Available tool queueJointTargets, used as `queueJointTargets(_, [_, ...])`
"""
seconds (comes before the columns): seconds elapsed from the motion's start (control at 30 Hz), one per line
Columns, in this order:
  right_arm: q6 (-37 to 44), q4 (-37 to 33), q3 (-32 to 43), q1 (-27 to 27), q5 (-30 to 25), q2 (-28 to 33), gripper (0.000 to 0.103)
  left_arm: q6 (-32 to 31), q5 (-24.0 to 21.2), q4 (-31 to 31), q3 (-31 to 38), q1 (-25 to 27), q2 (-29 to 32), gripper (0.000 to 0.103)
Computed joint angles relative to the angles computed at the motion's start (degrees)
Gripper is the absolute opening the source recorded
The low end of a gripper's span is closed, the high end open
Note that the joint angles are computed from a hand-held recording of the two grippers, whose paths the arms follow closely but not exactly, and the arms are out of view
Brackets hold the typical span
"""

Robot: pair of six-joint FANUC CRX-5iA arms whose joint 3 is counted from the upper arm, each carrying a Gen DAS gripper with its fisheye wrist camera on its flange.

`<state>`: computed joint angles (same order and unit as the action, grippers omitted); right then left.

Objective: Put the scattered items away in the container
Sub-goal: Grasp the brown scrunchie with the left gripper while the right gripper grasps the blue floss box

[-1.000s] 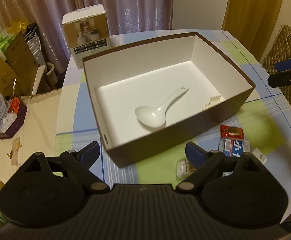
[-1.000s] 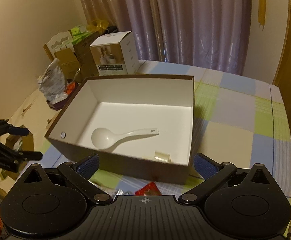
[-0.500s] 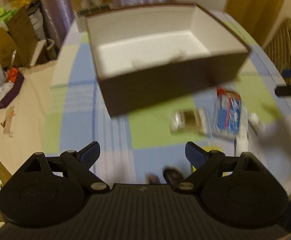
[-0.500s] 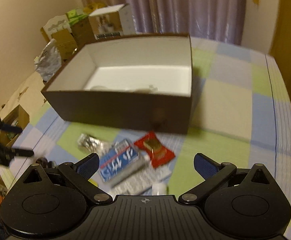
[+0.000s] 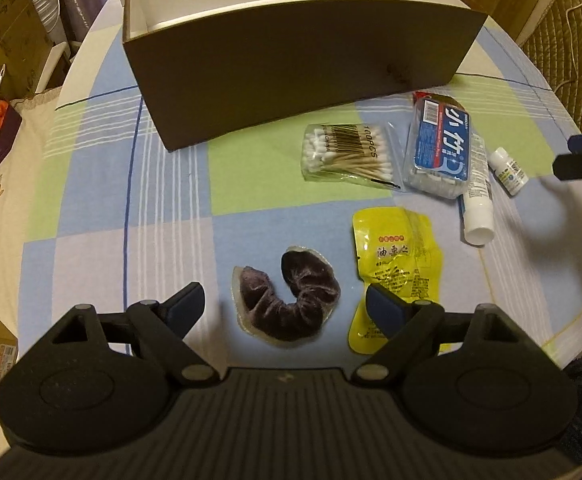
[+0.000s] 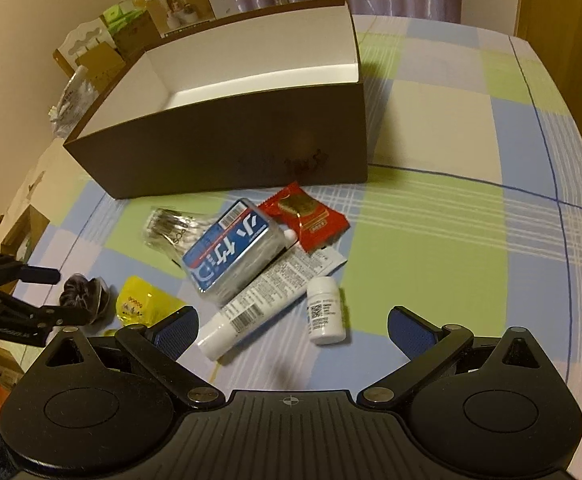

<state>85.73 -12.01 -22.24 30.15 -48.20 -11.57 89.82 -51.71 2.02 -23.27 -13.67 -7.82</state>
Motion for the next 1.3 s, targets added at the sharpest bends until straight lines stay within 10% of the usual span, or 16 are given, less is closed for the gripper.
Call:
queueJointTargets(0.5, [-8.6, 2.4, -0.3, 5.0, 5.5, 1.8, 0.103, -4.9, 5.7, 4.9, -3.7, 2.2, 1.1, 0.020])
queueJointTargets(0.8, [-26.9, 9.5, 1.0, 9.8, 7.6, 7.3, 0.103, -10.3, 7.5, 7.2, -3.3, 6.9, 0.3, 0.020])
queueJointTargets(0.9, [-32.0, 12.5, 1.9, 11.4, 6.9, 9.5, 0.079, -13.3, 8.0, 9.4, -3.6, 8.4, 0.7, 0.020])
queueJointTargets(1.3, [-52.1, 27.7, 2.5, 16.1, 4.2, 15.9, 0.067, -27.0, 8.3, 19.4, -3.8, 12.1, 5.0, 0.020])
